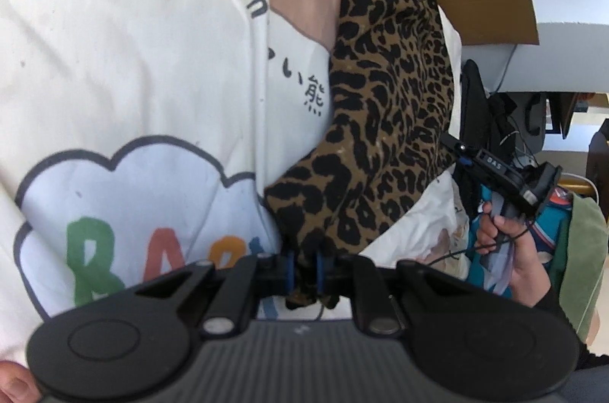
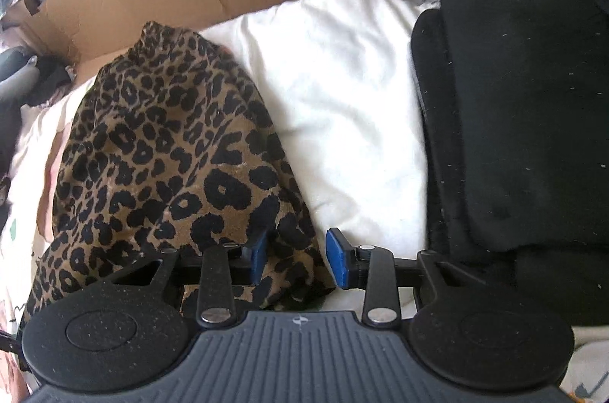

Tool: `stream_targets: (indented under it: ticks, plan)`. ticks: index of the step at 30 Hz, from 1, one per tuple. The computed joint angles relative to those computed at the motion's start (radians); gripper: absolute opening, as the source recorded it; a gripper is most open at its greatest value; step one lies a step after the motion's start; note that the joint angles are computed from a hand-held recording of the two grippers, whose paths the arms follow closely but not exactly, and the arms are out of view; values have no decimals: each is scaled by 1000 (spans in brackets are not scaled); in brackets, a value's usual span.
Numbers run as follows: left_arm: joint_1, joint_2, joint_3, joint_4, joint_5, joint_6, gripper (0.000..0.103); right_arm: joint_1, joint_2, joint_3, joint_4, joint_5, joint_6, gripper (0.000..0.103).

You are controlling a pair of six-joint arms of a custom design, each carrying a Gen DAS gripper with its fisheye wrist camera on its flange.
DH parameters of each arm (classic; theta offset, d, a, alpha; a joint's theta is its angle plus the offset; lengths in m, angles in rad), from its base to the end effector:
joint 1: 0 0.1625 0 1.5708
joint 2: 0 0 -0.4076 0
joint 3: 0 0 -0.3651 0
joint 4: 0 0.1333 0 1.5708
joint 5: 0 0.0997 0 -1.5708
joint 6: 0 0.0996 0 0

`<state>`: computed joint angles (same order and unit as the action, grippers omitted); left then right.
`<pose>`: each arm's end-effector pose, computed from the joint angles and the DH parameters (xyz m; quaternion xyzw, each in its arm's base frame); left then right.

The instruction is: Fold clothes

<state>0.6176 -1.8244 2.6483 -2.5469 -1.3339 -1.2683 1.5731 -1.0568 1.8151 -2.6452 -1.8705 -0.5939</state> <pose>-0.1204 -0.2777 0.2086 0.1642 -0.9764 0.1391 0.0153 0.1053 -0.5896 0.2069 0.2643 -0.9403 0.1059 0.1864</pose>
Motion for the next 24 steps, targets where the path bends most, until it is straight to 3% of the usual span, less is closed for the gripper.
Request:
stream_targets:
  ticks: [6,13,24]
  plan:
    - [-11,-18,-2,28,9,-10,11,-3,11,-21,50,-3,-18,40]
    - [-45,-67,-30,107,37,-38,10,13,-11,-25,107,-12,24,9]
    - [-142,-232,-137,452,135,-122,10,36,-103,32,195,47,98,4]
